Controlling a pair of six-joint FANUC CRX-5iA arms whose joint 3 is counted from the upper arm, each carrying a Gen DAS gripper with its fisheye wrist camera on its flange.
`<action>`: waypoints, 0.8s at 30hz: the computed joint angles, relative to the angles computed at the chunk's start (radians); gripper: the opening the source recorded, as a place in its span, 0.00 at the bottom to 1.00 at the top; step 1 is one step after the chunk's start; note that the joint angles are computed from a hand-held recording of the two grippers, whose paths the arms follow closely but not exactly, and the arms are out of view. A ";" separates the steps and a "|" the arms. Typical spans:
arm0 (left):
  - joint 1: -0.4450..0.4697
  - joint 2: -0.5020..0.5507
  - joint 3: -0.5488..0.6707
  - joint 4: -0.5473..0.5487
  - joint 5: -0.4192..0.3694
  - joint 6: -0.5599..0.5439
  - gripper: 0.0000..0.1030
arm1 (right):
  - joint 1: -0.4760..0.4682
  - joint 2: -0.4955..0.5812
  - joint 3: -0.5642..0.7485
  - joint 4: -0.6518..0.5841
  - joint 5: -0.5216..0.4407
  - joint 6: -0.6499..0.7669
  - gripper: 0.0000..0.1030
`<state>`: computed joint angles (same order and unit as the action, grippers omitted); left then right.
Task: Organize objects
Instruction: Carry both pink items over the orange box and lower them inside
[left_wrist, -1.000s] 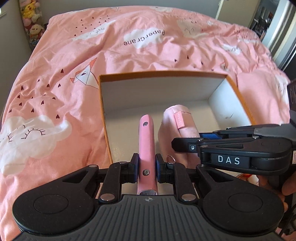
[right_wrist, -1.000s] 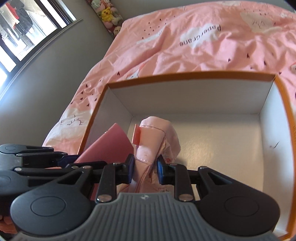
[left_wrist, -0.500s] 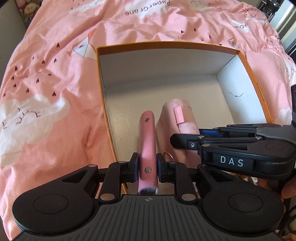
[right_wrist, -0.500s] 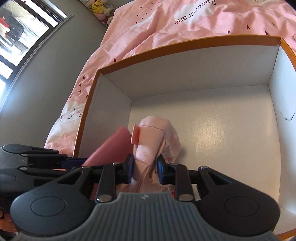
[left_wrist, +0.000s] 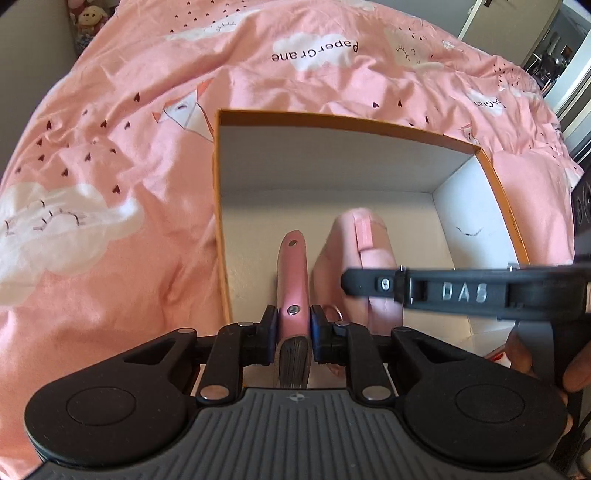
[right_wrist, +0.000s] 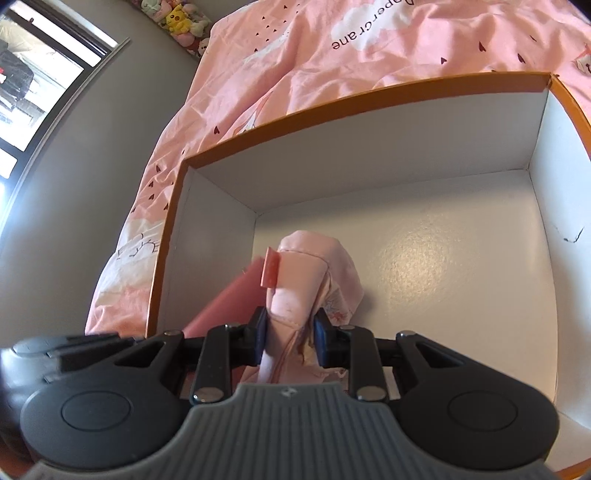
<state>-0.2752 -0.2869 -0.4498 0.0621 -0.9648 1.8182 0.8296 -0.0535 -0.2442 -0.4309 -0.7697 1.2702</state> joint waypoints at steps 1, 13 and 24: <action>-0.001 -0.001 -0.009 0.011 0.007 -0.005 0.20 | -0.010 0.004 0.007 -0.018 -0.010 0.010 0.27; 0.040 -0.024 -0.012 0.075 -0.070 -0.088 0.37 | -0.041 0.030 0.035 -0.107 -0.060 0.067 0.27; 0.008 -0.034 0.015 -0.002 -0.112 -0.168 0.19 | -0.023 0.056 0.059 -0.144 -0.068 0.136 0.28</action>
